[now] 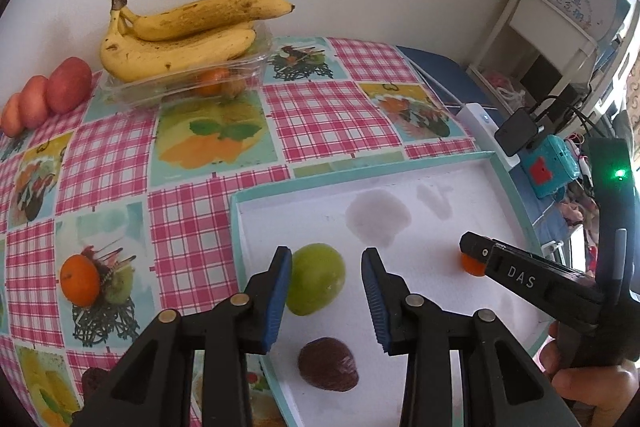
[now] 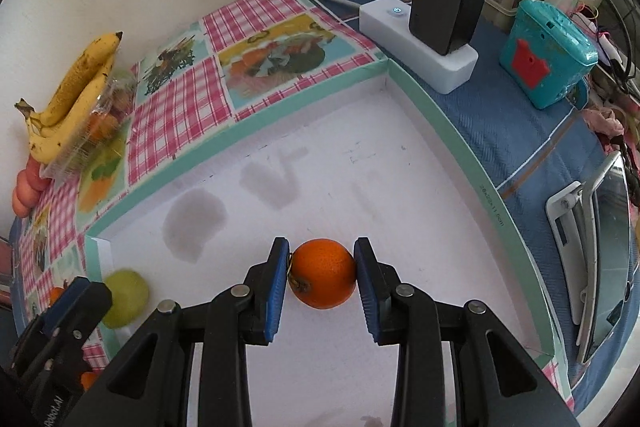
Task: Organize fruits
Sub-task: 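Drop the green fruit in the tray with the left tool while the right carries the tangerine, then lower the tangerine into the white tray and open the right tool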
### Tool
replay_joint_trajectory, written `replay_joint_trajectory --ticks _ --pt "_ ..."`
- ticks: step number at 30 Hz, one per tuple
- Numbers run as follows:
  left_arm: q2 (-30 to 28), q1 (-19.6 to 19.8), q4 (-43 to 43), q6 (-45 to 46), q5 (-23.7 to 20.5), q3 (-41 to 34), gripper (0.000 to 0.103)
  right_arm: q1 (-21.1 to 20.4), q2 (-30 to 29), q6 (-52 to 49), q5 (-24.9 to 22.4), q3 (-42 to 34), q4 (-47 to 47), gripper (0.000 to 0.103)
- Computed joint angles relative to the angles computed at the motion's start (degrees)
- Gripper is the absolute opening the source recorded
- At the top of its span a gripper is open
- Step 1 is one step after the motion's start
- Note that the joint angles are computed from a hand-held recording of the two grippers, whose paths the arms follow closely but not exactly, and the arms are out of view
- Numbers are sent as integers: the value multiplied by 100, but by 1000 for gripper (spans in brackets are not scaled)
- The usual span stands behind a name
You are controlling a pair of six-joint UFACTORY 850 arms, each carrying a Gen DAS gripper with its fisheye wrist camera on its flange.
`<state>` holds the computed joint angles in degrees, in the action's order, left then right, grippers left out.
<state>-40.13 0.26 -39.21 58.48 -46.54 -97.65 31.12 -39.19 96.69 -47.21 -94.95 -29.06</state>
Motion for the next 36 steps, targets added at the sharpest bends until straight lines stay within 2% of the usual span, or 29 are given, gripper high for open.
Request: replay_joint_trajectory --ticks 11,13,15,16,17,18,20,23,25,30,32,36 --pt "56 49 65 -131 33 -51 40 -21 -77 -208 -127 -134 58 36" --pt "79 70 137 -221 64 -76 40 -16 -78 -227 -183 -156 62 41" --pt "88 88 280 -407 119 -117 40 -7 -52 -195 -208 -152 39 55" --pt "83 101 381 -549 140 -150 41 -1 -35 -174 -204 -141 16 57" --pt "68 115 521 -729 169 -192 44 7 -24 -169 -214 -139 2 59" --pt "58 127 648 -877 200 -219 47 17 -20 -155 -250 -148 -16 67" --pt "38 156 933 -1208 308 -258 60 41 -14 -90 -304 -159 -73 77" --pt "-15 242 1256 -1620 411 -319 62 62 7 -74 -234 -134 -70 78" --pt "-43 299 1367 -1816 438 -345 66 86 -22 -104 -267 -177 -55 85" --pt "-60 465 1550 -2171 567 -340 79 173 -33 -53 -261 -210 -130 86" --pt "-44 530 1610 -2278 637 -318 87 222 -30 4 -271 -221 -182 86" --pt "24 632 1659 -2376 791 -243 93 333 -92 30 -447 -366 -248 87"
